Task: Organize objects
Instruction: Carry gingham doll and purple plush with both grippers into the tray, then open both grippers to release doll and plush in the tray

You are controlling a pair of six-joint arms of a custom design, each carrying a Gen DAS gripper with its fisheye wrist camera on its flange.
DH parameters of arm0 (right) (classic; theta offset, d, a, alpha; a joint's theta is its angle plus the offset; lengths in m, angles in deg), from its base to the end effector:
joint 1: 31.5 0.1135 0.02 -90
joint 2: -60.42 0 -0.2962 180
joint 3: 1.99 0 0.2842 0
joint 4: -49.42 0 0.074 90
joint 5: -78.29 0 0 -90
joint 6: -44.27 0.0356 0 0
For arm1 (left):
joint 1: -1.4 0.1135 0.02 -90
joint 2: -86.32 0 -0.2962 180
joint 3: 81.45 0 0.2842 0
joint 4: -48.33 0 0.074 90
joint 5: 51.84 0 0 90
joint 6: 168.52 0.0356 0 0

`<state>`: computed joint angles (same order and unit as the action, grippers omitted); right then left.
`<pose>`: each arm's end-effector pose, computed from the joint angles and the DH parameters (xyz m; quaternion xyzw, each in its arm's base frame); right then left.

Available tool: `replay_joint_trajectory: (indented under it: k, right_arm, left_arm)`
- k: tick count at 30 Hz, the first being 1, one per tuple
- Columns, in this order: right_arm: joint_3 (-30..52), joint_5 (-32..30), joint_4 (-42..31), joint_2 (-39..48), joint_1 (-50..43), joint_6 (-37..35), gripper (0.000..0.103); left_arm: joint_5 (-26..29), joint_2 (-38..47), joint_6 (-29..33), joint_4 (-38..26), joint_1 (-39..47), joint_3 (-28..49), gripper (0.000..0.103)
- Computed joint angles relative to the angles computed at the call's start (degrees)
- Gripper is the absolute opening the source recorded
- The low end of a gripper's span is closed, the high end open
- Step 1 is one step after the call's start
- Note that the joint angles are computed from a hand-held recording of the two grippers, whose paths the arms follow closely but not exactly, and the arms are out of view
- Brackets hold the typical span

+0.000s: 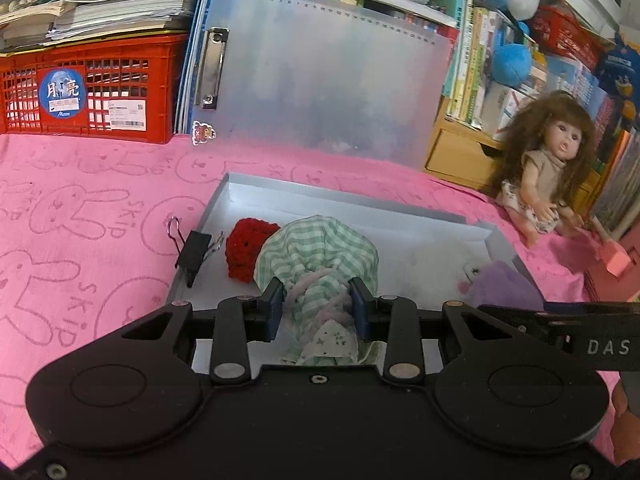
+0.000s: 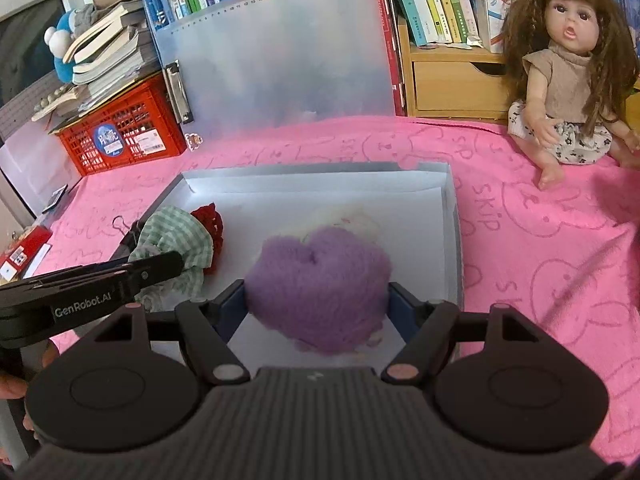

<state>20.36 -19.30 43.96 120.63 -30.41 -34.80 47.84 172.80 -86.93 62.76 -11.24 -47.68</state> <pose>0.1766 0.0081 0.1212 0.0524 0.9150 0.1018 0.3868 0.2520 -0.0627 0.1155 0.0699 0.8947 -0.1540 0.4134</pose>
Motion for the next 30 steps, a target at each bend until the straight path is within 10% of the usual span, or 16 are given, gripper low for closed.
replay_joint_trajectory:
  k: [30]
  right_arm:
    - [-3.9,4.2,0.9,-1.2,4.9,-3.9,0.078]
  left_arm:
    - [-1.8,-3.7,6.6,2.0,-1.5,-6.1,0.041]
